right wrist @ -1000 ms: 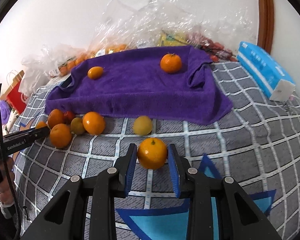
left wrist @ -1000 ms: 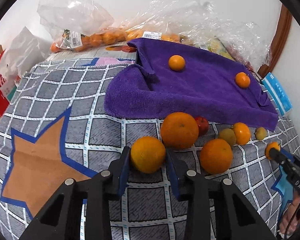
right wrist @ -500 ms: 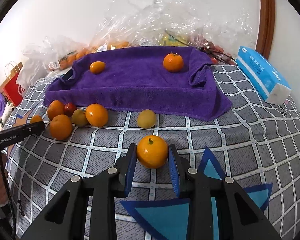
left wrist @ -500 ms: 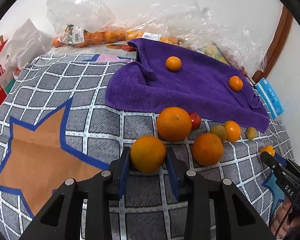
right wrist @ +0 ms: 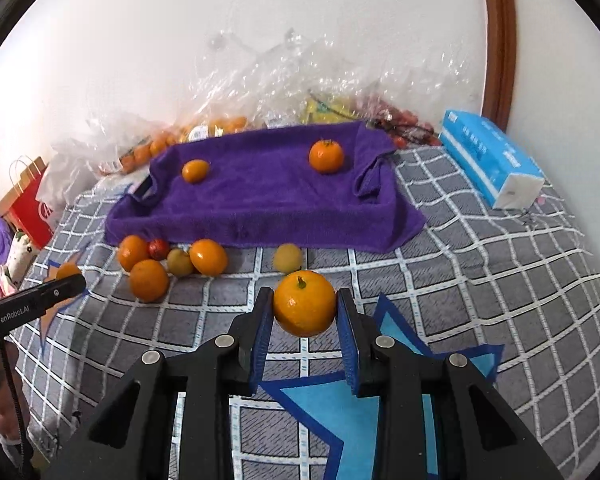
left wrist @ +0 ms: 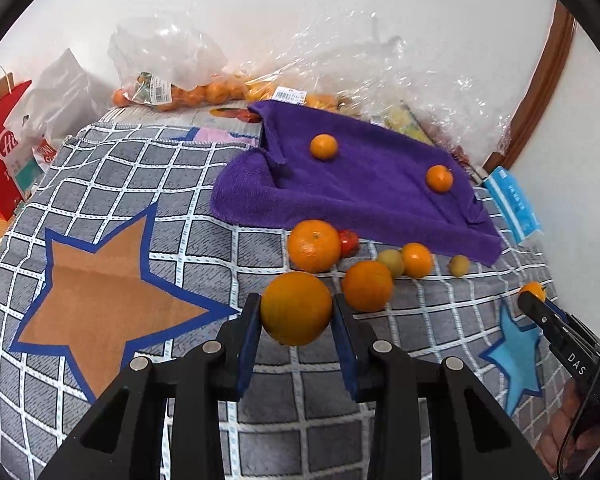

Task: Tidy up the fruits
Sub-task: 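Lift the held oranges with both tools off the bed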

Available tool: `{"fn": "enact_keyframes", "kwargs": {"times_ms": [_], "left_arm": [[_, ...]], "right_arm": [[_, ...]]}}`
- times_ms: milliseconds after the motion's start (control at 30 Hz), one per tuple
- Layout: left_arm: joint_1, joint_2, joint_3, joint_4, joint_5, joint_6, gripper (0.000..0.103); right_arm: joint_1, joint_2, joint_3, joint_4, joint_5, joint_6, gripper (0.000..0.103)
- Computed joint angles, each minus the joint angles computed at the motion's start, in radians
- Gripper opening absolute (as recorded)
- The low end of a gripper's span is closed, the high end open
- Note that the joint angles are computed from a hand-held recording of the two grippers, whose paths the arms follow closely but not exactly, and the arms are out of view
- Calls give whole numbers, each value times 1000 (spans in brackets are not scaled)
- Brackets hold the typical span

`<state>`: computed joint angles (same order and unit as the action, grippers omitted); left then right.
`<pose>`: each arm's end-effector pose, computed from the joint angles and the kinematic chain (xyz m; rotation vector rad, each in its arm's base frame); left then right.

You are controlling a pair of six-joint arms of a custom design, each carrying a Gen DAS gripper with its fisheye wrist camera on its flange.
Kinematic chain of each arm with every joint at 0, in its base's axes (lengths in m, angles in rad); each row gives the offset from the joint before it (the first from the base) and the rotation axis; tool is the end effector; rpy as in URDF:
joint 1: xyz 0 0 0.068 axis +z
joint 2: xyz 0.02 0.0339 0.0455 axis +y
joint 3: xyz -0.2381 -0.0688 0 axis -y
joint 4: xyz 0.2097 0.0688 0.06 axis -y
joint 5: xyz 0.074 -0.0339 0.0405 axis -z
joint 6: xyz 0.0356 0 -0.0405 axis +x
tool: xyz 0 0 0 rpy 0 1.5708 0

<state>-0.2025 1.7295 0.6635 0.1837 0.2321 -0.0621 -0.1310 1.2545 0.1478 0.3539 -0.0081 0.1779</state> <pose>0.2732 -0.0645 0.1102 0.2751 2.4467 -0.4006 0.1720 -0.0224 0.1042 0.3535 2.2968 0.0330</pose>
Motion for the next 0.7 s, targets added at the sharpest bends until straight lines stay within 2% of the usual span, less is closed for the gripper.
{"fn": "enact_keyframes", "kwargs": {"times_ms": [167, 367, 700], "left_arm": [[-6, -76, -7, -51, 3, 2, 33], [-10, -153, 9, -122, -2, 10, 33], [-20, -223, 68, -215, -8, 11, 33]], "right_arm": [[4, -183, 10, -161, 21, 12, 31], [-5, -314, 53, -322, 43, 25, 31], [3, -393, 132, -446, 65, 34, 31]]}}
